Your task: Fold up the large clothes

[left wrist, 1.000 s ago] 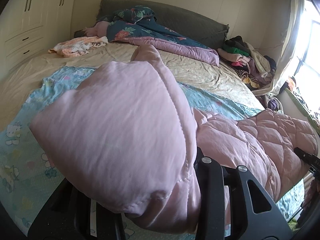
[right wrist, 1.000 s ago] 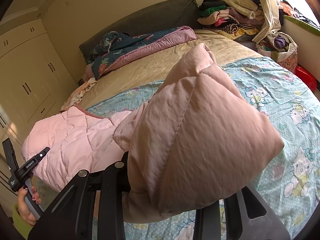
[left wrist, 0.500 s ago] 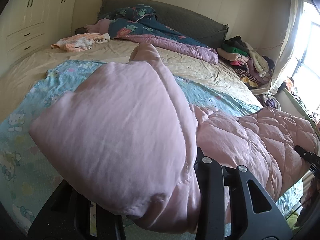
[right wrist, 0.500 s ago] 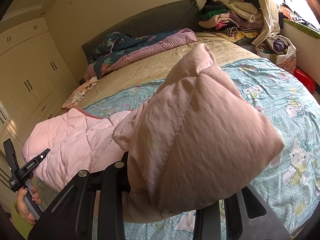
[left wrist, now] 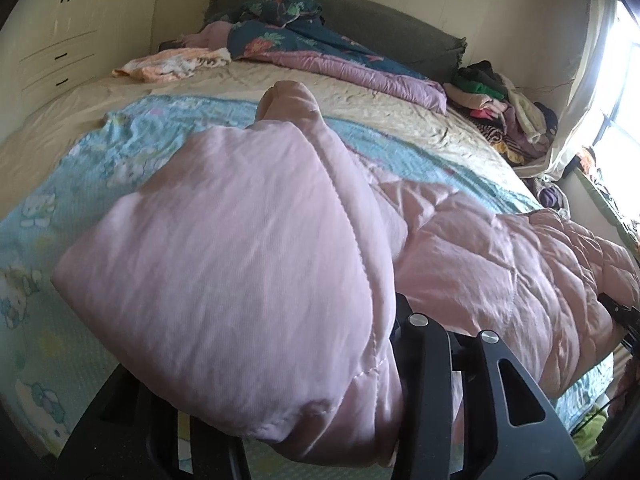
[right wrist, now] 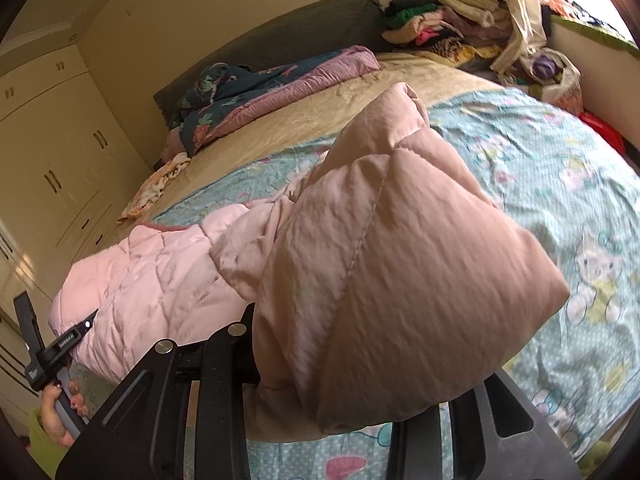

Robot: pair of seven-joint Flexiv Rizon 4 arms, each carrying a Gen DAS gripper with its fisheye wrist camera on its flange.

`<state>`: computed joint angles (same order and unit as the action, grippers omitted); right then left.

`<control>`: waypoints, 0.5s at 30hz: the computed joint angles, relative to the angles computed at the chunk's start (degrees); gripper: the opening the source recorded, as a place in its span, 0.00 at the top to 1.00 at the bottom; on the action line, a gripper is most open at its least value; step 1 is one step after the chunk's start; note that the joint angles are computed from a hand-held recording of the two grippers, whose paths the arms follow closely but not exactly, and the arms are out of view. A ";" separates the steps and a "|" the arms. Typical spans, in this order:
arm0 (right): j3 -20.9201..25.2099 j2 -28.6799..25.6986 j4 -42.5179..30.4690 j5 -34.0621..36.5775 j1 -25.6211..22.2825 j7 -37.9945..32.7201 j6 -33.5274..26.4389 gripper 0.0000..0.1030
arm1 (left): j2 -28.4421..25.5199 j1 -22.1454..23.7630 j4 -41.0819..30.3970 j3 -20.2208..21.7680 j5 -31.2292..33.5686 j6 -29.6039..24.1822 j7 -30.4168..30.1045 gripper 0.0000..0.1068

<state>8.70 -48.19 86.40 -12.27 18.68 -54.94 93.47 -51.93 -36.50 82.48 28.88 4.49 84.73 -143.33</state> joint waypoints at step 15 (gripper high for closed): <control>-0.45 -3.29 -2.52 2.12 0.04 3.15 -6.11 0.52 | -1.80 -1.40 -0.22 1.07 0.53 -1.22 -3.14 0.60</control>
